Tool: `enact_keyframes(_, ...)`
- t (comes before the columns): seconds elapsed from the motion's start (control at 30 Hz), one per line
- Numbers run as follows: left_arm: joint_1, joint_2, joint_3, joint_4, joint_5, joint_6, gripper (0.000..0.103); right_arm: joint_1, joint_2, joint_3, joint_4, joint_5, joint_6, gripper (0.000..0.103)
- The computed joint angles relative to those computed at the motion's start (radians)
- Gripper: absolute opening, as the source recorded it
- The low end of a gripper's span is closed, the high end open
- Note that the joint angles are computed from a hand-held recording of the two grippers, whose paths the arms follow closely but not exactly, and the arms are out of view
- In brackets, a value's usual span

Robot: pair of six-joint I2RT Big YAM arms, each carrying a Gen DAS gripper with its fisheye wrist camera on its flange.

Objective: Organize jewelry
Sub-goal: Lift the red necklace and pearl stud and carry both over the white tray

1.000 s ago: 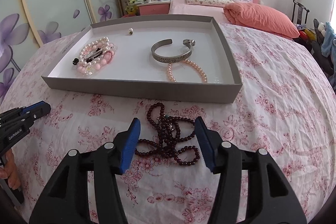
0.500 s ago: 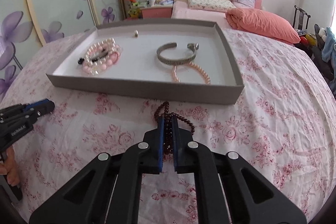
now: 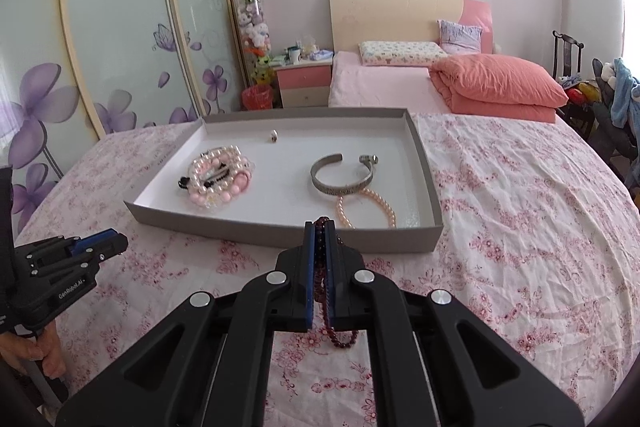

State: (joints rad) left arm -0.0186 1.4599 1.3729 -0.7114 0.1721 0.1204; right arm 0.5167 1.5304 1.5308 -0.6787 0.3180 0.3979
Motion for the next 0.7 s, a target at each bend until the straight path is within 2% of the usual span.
enact_keyframes(0.33, -0.019, -0.037, -0.014, 0.060, -0.041, 0.001, 0.016, 0.011, -0.042, -0.027, 0.094, 0.039, -0.026, 0.005)
enact_keyframes(0.7, -0.057, -0.070, -0.018, 0.123, -0.095, -0.004, 0.016, 0.039, -0.066, -0.040, 0.203, 0.124, -0.089, 0.005)
